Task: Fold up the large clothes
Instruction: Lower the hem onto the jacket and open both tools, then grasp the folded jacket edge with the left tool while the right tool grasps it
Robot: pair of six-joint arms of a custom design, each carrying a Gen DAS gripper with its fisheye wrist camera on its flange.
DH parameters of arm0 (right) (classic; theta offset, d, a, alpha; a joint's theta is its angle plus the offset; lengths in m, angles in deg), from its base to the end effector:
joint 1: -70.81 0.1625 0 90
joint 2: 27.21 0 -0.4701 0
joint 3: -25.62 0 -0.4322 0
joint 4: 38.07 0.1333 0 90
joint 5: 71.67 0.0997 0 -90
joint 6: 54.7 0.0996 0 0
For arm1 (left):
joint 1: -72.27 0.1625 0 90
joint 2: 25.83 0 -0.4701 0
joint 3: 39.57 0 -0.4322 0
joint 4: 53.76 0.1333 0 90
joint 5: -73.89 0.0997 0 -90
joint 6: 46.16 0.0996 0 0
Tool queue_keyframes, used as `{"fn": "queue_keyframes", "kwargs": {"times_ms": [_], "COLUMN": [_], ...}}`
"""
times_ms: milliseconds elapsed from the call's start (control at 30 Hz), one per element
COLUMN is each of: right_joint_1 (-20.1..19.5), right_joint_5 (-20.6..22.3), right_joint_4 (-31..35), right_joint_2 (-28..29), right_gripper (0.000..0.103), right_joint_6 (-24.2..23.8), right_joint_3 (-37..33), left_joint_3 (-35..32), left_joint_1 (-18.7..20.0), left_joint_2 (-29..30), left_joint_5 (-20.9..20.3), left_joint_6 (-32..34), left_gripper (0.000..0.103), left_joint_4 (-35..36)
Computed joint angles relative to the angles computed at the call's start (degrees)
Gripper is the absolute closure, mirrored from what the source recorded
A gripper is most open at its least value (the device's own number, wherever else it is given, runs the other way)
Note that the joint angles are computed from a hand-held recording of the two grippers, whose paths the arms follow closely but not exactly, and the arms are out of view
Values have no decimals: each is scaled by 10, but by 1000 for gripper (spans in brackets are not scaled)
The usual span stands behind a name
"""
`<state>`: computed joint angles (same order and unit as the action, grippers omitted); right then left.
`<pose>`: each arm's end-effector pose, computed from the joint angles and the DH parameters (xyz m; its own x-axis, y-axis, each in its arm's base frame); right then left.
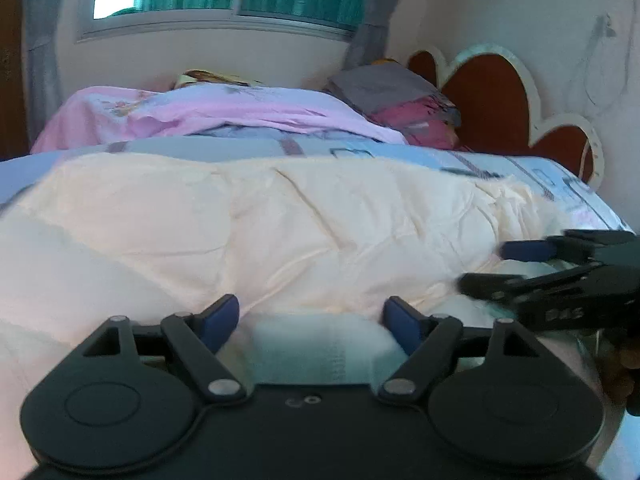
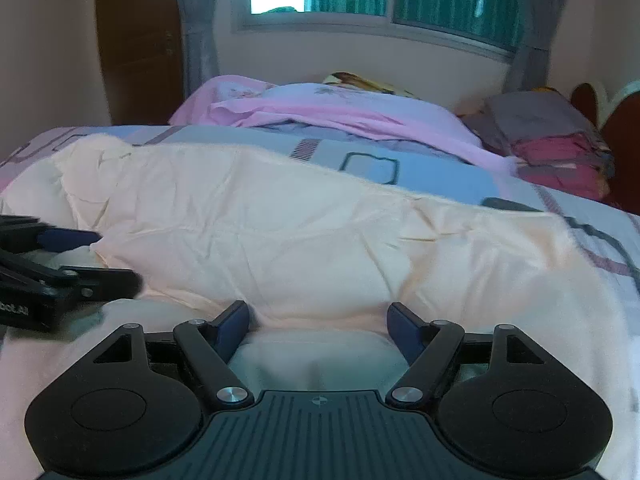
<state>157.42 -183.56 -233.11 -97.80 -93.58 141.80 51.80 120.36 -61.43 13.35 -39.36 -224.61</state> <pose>0.0612 -0.5936 0.3360 -0.7252 -0.0263 0.6881 -0.5461 0.6306 -0.5515 -0.3669 -0.6817 0.0425 -0.7101 0.5033 -0.4925 0.6939 0.6188 -0.3682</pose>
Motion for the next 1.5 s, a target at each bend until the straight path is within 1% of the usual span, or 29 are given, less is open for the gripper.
{"fn": "queue_keyframes", "kwargs": {"times_ms": [100, 167, 267, 300, 333, 367, 400, 467, 533, 633, 700, 733, 767, 800, 833, 867, 900, 967, 1000, 1033, 1067, 1133, 1167, 1233, 1300, 1367, 1433, 1467, 1500], "right_joint_1": [-3, -9, -4, -1, 6, 13, 15, 7, 9, 3, -11, -18, -28, -41, -58, -75, -96, -140, -159, -178, -193, -214, -223, -234, -243, -248, -238, -227, -215], "right_joint_5": [37, 68, 76, 71, 49, 16, -5, -7, -19, -26, -55, -71, -81, -78, -58, -34, -1, 81, 118, 159, 195, 247, 266, 286, 299, 311, 296, 276, 255], "right_joint_4": [-16, -21, -26, -25, -27, -33, -35, -50, -42, -55, -62, -74, -75, -59, -36, -13, 9, 53, 73, 84, 86, 106, 112, 106, 81, 51, 38, 33, 35], "right_joint_2": [-54, -87, -99, -95, -83, -67, -56, -52, -57, -87, -111, -120, -142, -170, -201, -231, -261, -312, -329, -342, -348, -352, -351, -340, -321, -304, -289, -281, -274], "right_gripper": [28, 28, 28, 28, 28, 28, 28, 28, 28, 28, 28, 28, 28, 28, 28, 28, 28, 27, 15, 8, 5, 5, 6, 6, 6, 6, 6, 13, 15], "right_joint_6": [1, 16, 14, 7, -3, -11, -14, -15, -4, 4, 23, 33, 55, 96, 144, 191, 241, 324, 359, 388, 408, 438, 454, 480, 501, 513, 515, 509, 502], "right_joint_3": [49, 82, 107, 110, 107, 102, 98, 103, 103, 120, 131, 138, 147, 155, 165, 174, 185, 205, 213, 221, 228, 232, 233, 232, 233, 231, 223, 219, 212], "left_joint_3": [68, 106, 134, 136, 132, 127, 122, 120, 118, 138, 158, 168, 178, 192, 206, 218, 233, 264, 278, 293, 305, 317, 315, 308, 302, 292, 286, 278, 272], "left_joint_1": [-18, -27, -41, -43, -44, -46, -47, -42, -40, -43, -37, -35, -34, -33, -33, -34, -34, -35, -35, -31, -27, -17, -12, -5, 2, 12, 18, 19, 20], "left_joint_2": [-43, -67, -72, -67, -61, -53, -45, -41, -49, -70, -92, -103, -113, -127, -140, -153, -169, -196, -207, -217, -225, -226, -222, -213, -198, -182, -167, -156, -152], "left_joint_5": [13, 4, 11, 13, 17, 33, 49, 57, 60, 88, 106, 128, 152, 170, 188, 211, 223, 222, 209, 182, 156, 107, 90, 65, 42, 29, 26, 27, 33], "left_joint_6": [17, -2, -17, -21, -24, -27, -25, -33, -48, -43, -50, -55, -58, -61, -73, -100, -134, -199, -233, -269, -302, -356, -375, -390, -401, -402, -410, -412, -411], "left_gripper": [21, 21, 21, 20, 18, 18, 16, 16, 18, 19, 19, 19, 19, 19, 17, 16, 16, 17, 17, 18, 19, 21, 22, 24, 25, 26, 26, 29, 31], "left_joint_4": [-73, -96, -109, -106, -97, -87, -87, -83, -71, -81, -86, -89, -93, -101, -106, -101, -98, -111, -122, -137, -152, -178, -176, -175, -198, -216, -243, -250, -251]}}
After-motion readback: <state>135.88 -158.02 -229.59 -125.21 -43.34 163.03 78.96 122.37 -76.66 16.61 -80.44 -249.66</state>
